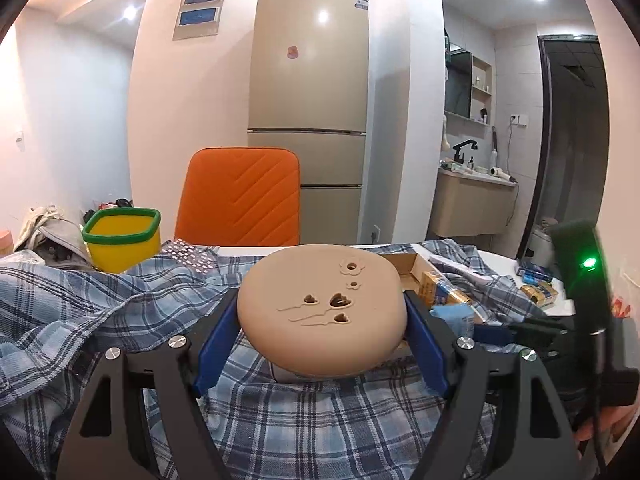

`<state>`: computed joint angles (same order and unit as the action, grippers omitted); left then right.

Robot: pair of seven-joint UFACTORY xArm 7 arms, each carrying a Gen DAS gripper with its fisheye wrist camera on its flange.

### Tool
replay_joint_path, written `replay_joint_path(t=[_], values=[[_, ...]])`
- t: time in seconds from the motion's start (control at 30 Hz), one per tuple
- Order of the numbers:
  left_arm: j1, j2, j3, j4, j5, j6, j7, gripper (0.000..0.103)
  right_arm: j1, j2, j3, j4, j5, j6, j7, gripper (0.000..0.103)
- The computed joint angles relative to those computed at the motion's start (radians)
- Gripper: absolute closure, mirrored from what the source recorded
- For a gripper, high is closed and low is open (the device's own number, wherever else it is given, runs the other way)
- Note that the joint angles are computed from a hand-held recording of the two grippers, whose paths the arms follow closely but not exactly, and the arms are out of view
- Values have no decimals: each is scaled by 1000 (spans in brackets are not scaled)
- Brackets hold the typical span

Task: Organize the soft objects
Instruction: 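Lift the coaster with left tool while right tool grasps the light blue tissue pack, then lower coaster into box with left tool while right tool releases tissue pack inside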

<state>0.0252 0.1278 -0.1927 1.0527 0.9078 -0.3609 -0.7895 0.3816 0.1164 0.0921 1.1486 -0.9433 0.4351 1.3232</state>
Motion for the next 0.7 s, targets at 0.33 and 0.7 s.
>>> replay_joint_path(t=[0.33, 0.7], values=[[-17, -6, 14, -13, -44, -6, 35, 26, -1, -64, 29, -21, -342, 14, 271, 64], [-27, -53, 23, -36, -43, 2, 28, 26, -20, -106, 67, -35, -455, 86, 366, 64]])
